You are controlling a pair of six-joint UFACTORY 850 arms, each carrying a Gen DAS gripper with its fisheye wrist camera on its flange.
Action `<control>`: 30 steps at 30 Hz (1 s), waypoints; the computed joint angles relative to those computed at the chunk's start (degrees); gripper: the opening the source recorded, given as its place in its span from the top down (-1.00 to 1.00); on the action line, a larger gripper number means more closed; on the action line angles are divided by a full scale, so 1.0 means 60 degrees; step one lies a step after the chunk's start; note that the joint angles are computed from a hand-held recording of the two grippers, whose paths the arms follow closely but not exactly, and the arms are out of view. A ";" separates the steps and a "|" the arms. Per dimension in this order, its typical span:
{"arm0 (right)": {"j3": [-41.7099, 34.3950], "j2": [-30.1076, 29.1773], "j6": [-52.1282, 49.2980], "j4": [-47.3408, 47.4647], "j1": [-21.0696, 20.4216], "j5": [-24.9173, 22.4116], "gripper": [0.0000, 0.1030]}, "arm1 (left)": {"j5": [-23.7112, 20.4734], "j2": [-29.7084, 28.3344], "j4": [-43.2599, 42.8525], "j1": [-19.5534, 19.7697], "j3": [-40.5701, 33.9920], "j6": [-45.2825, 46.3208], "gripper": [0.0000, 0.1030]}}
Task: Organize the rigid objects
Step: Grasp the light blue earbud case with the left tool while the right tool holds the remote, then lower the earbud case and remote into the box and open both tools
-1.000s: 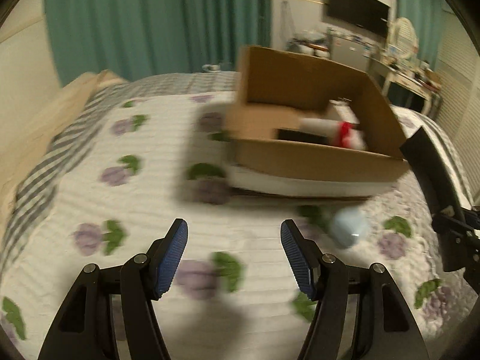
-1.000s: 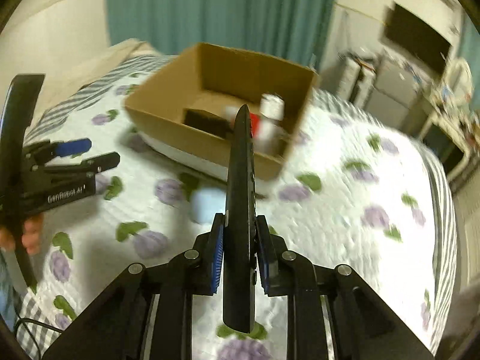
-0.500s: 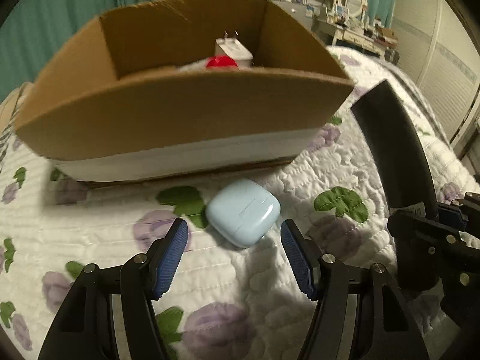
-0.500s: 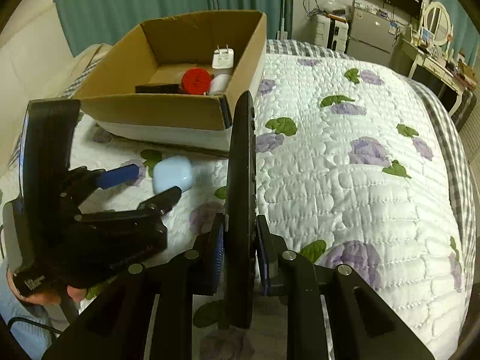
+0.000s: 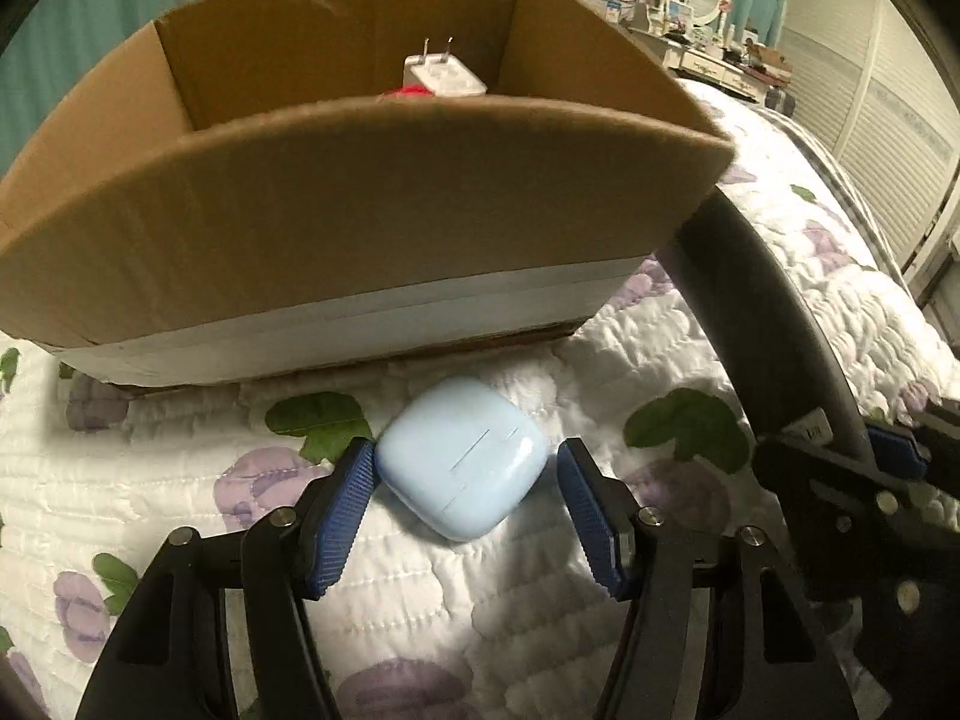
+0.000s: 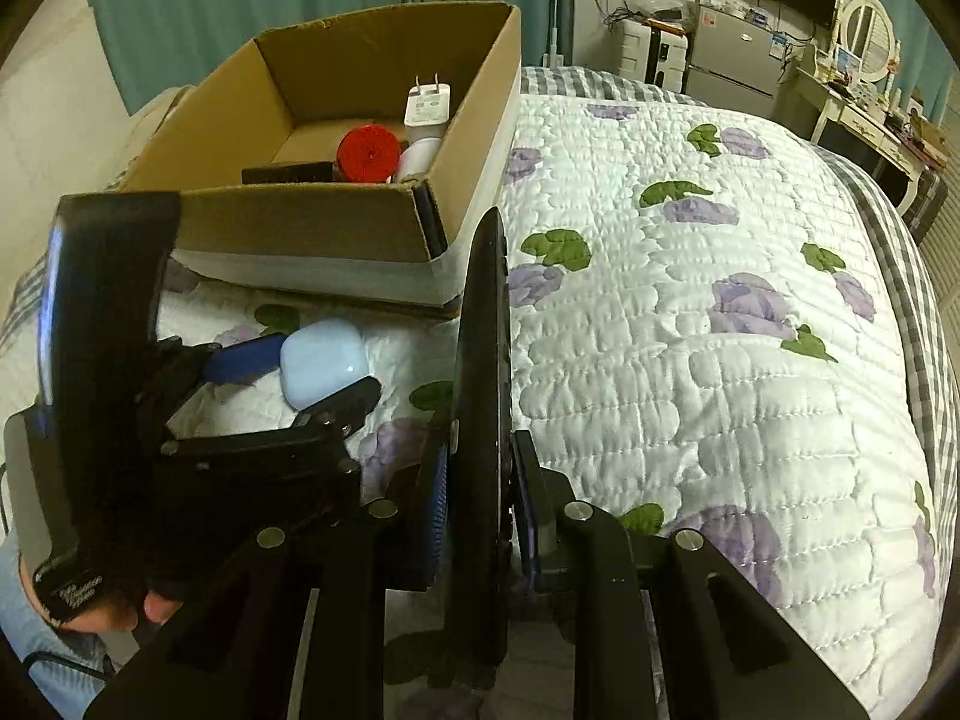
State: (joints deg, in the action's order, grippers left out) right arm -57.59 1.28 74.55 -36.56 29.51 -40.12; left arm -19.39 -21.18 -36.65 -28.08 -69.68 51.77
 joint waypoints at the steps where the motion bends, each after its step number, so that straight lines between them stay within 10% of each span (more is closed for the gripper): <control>1: 0.0014 0.0033 0.0100 -0.0105 0.0015 0.0009 0.64 | 0.0032 0.0121 0.0125 -0.0007 0.0106 -0.0033 -0.14; 17: -0.0649 0.0807 0.1495 -0.2304 0.0825 -0.0933 0.64 | -0.0570 0.2568 -0.2332 0.0931 0.1020 0.2531 -0.14; 30: -0.3651 -0.0734 -0.0969 -0.2530 0.0295 -0.0041 0.64 | -0.0419 0.1731 -0.2290 0.1150 -0.1307 0.1872 -0.14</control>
